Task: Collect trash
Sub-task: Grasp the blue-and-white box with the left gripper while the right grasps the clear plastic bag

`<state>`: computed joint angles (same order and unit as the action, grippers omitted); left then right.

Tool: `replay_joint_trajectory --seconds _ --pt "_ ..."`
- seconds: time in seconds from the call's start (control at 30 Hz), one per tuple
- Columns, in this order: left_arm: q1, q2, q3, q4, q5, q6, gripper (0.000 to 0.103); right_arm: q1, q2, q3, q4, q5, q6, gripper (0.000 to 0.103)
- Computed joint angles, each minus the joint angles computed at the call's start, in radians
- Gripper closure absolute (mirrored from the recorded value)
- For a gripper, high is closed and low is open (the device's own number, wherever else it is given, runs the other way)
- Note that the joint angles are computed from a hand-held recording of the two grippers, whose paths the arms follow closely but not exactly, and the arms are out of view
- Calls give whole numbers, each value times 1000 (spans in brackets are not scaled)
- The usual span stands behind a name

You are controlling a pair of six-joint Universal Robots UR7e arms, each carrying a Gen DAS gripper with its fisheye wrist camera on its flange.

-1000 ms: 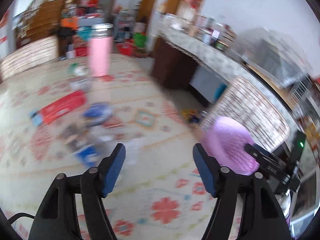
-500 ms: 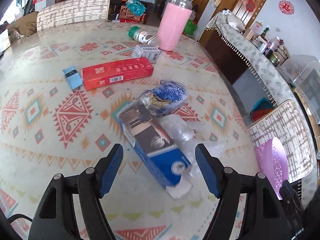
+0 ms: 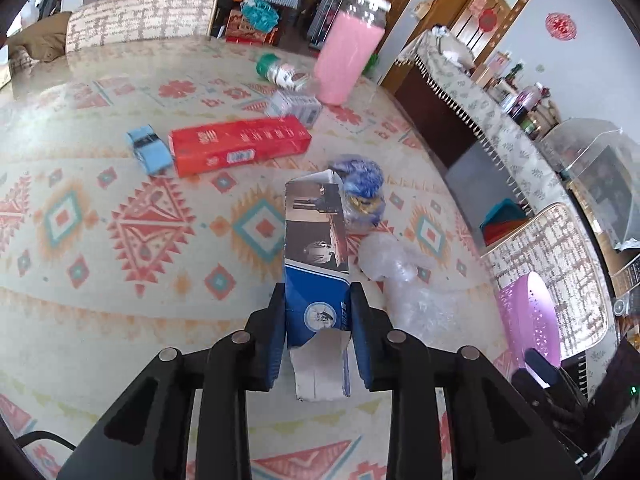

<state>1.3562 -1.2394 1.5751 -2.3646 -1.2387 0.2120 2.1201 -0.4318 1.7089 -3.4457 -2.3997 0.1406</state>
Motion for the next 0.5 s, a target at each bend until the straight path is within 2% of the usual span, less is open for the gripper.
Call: replay_joint_trajectory --seconds 0.23,0.33,0.5 --pt "21 -12 -2 -16 -30 57 75 -15 81 -205 186 64 -91 23" --pt "29 -17 0 -30 -31 84 75 -18 136 -330 268 59 -168 19" --pt "37 -23 8 -59 -24 104 74 -27 235 -536 414 33 -250 19"
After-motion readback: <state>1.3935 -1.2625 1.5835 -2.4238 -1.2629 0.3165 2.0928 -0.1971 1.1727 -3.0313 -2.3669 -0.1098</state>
